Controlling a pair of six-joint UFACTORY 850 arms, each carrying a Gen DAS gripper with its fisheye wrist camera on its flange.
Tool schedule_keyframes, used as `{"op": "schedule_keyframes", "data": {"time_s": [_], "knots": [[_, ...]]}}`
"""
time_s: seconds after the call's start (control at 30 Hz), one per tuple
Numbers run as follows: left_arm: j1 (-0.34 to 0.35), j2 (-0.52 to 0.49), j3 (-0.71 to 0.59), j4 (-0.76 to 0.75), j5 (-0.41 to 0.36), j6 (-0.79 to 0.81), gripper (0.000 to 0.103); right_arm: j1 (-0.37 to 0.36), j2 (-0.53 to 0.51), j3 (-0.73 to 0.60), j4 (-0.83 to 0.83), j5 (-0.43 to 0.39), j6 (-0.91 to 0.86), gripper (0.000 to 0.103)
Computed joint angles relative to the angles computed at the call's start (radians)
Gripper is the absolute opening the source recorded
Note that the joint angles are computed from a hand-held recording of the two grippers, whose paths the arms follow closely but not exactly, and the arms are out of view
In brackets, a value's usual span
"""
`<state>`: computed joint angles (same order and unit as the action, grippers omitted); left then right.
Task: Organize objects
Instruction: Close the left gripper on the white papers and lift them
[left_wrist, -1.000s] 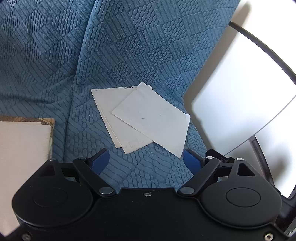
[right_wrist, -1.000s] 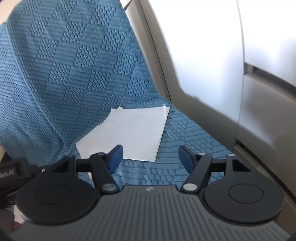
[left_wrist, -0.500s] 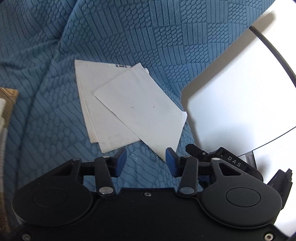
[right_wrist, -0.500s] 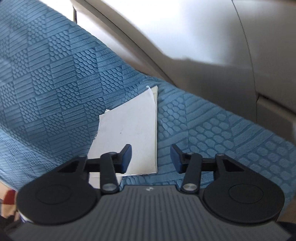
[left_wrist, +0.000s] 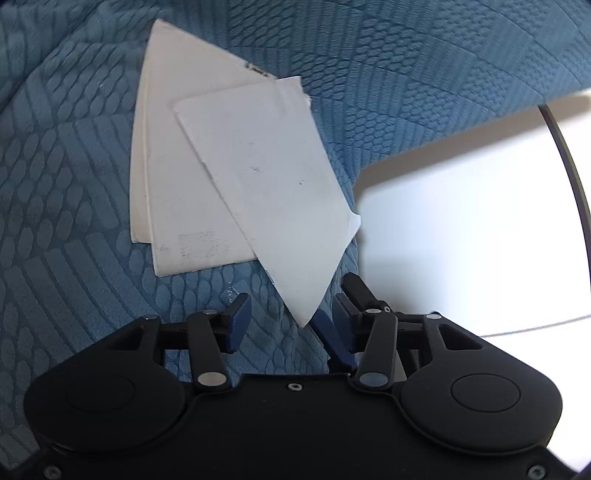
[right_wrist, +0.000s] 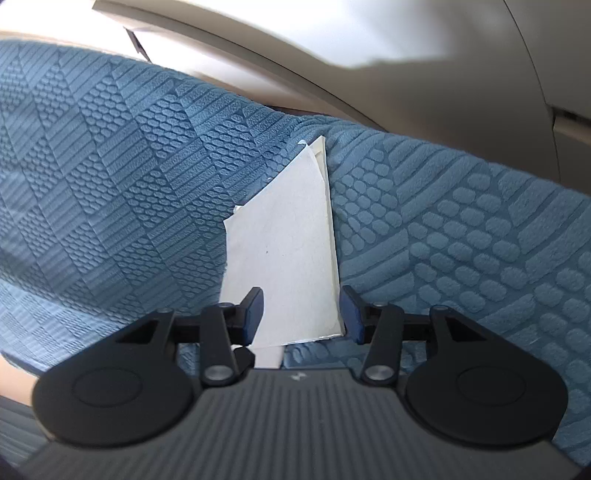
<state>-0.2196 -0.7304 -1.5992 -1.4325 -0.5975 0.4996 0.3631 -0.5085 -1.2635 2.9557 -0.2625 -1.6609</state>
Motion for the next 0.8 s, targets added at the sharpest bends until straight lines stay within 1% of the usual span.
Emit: {"op": "schedule_keyframes", "data": {"time_s": [0.03,0.07,0.1,0.13,0.17,0.23,0.3,0.37,0.43,0.47,0.53,0.57,0.63,0.67,0.73,0.8], "knots": [[0.003,-0.005,0.001,-0.018,-0.004,0.001,0.049,-0.005,-0.001,0.006,-0.043,-0.030,0.066,0.050],[0.007,-0.011,0.001,-0.047,-0.018,0.006,0.051,-0.010,-0.004,0.015,-0.087,-0.080,0.133,0.051],[0.012,-0.018,-0.001,-0.075,-0.033,0.006,0.056,-0.014,-0.006,0.021,-0.110,-0.118,0.167,0.051],[0.015,-0.024,-0.002,-0.103,-0.047,0.011,0.061,-0.013,-0.004,0.023,-0.110,-0.133,0.170,0.051],[0.016,-0.028,-0.005,-0.122,-0.054,0.015,0.062,-0.013,-0.003,0.024,-0.103,-0.146,0.164,0.051],[0.014,-0.031,-0.006,-0.146,-0.051,0.021,0.062,-0.012,0.000,0.034,-0.100,-0.190,0.178,0.051],[0.014,-0.028,0.008,-0.205,-0.054,0.049,0.062,-0.016,0.002,0.042,-0.117,-0.218,0.224,0.051],[0.015,-0.034,0.013,-0.264,-0.072,0.059,0.059,-0.020,0.001,0.046,-0.129,-0.242,0.260,0.051],[0.015,-0.045,0.011,-0.310,-0.090,0.067,0.052,-0.020,0.004,0.052,-0.137,-0.271,0.278,0.051],[0.015,-0.043,0.015,-0.319,-0.091,0.064,0.050,-0.020,0.005,0.055,-0.140,-0.285,0.281,0.051],[0.012,-0.050,0.009,-0.322,-0.092,0.051,0.041,-0.021,0.004,0.055,-0.139,-0.312,0.286,0.051],[0.011,-0.056,0.003,-0.319,-0.098,0.041,0.039,-0.021,0.004,0.055,-0.139,-0.319,0.289,0.051],[0.010,-0.068,-0.008,-0.327,-0.115,0.044,0.030,-0.020,0.004,0.051,-0.145,-0.313,0.301,0.051],[0.009,-0.066,-0.005,-0.337,-0.116,0.053,0.027,-0.019,0.003,0.049,-0.147,-0.310,0.310,0.051],[0.008,-0.070,-0.011,-0.334,-0.102,0.040,0.013,-0.018,0.005,0.050,-0.138,-0.309,0.316,0.050],[0.010,-0.075,-0.016,-0.333,-0.102,0.021,0.006,-0.016,0.009,0.053,-0.117,-0.313,0.303,0.050]]}}
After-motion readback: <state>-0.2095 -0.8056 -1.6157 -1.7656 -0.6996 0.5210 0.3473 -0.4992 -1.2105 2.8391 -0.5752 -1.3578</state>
